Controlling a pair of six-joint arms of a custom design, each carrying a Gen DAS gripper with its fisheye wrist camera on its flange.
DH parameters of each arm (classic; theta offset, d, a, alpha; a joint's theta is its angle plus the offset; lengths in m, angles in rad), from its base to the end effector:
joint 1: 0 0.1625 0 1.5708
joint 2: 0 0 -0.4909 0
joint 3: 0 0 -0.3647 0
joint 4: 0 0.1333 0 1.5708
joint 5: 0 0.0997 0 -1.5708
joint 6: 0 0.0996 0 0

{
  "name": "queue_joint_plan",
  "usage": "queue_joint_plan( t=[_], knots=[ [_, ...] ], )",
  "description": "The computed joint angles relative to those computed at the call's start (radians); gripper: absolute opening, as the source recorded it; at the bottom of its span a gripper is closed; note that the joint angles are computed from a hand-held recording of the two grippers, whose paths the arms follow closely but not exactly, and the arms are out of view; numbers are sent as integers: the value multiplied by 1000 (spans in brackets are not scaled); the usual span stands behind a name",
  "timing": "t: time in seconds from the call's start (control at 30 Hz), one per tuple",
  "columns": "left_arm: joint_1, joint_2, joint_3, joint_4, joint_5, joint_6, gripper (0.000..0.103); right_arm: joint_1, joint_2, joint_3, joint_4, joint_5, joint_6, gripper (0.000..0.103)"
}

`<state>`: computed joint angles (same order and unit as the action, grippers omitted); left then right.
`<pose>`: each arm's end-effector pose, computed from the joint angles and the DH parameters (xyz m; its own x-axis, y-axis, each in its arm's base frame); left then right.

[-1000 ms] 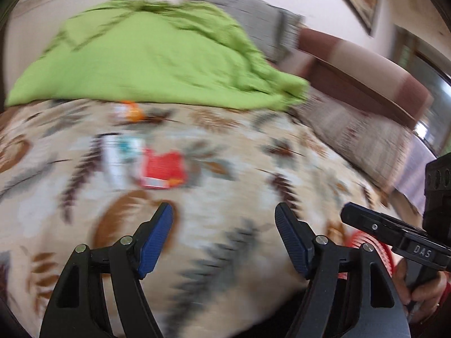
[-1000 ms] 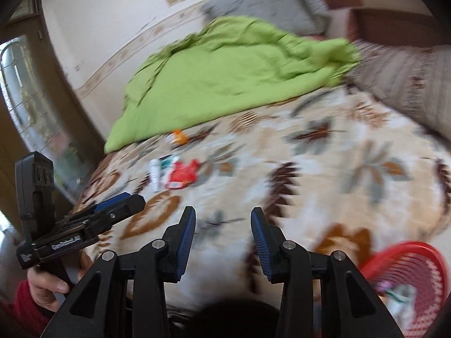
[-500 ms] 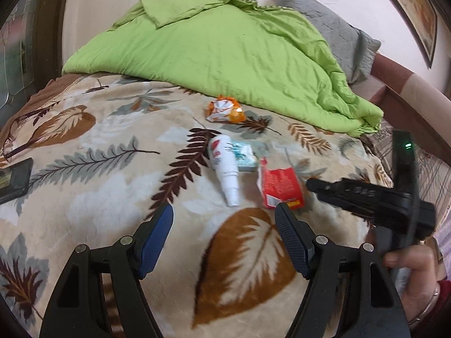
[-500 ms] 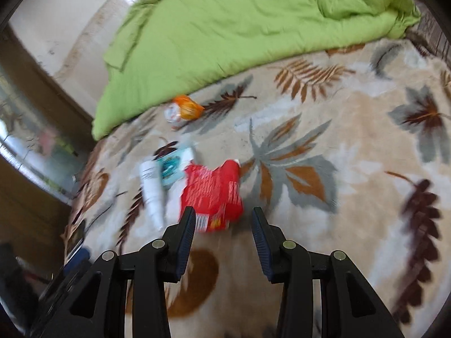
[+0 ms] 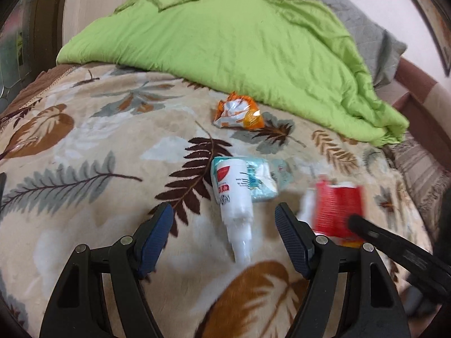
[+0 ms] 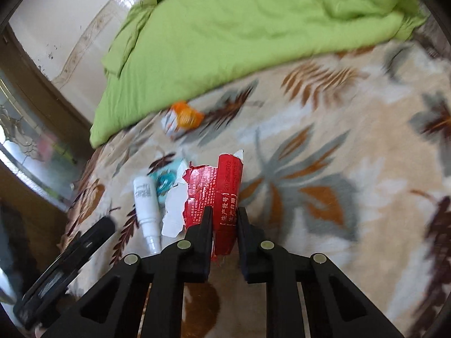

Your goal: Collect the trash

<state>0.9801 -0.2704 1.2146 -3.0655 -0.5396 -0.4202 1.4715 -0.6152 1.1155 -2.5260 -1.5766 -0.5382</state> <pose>-0.2631 -0.7852 0.0068 -0.8114 -0.3678 -0.4542 0.1573 0.6109 -0.7759 0.0474 -0.8632 0.2252 -0.8998 -0.3709 0.2297 -0.4335 0.8196 -0.3746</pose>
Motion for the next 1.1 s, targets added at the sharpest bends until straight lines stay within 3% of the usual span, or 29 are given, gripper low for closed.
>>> queue_joint_plan(
  t=[0.13, 0.2, 0.3, 0.4, 0.6, 0.77, 1.1],
  knots=[
    [29, 32, -90, 99, -40, -19, 63, 0, -24, 40, -68, 6, -19, 17],
    [41, 46, -127, 151, -51, -25, 40, 1, -24, 39, -77, 11, -25, 17],
    [48, 46, -130, 171, -64, -37, 31, 1, -18, 19, -66, 18, -21, 17],
    [37, 47, -117, 136, -38, -9, 31, 2, -14, 14, -62, 18, -17, 17],
    [-16, 70, -86, 22, 102, 103, 29, 7, -21, 39, -105, 19, -35, 17],
    [-63, 83, -41, -137, 205, 202, 29, 10, -51, 108, -177, 24, -92, 17],
    [-149, 63, 99, -281, 346, 252, 29, -7, -156, 301, -364, 77, -213, 17]
  ],
)
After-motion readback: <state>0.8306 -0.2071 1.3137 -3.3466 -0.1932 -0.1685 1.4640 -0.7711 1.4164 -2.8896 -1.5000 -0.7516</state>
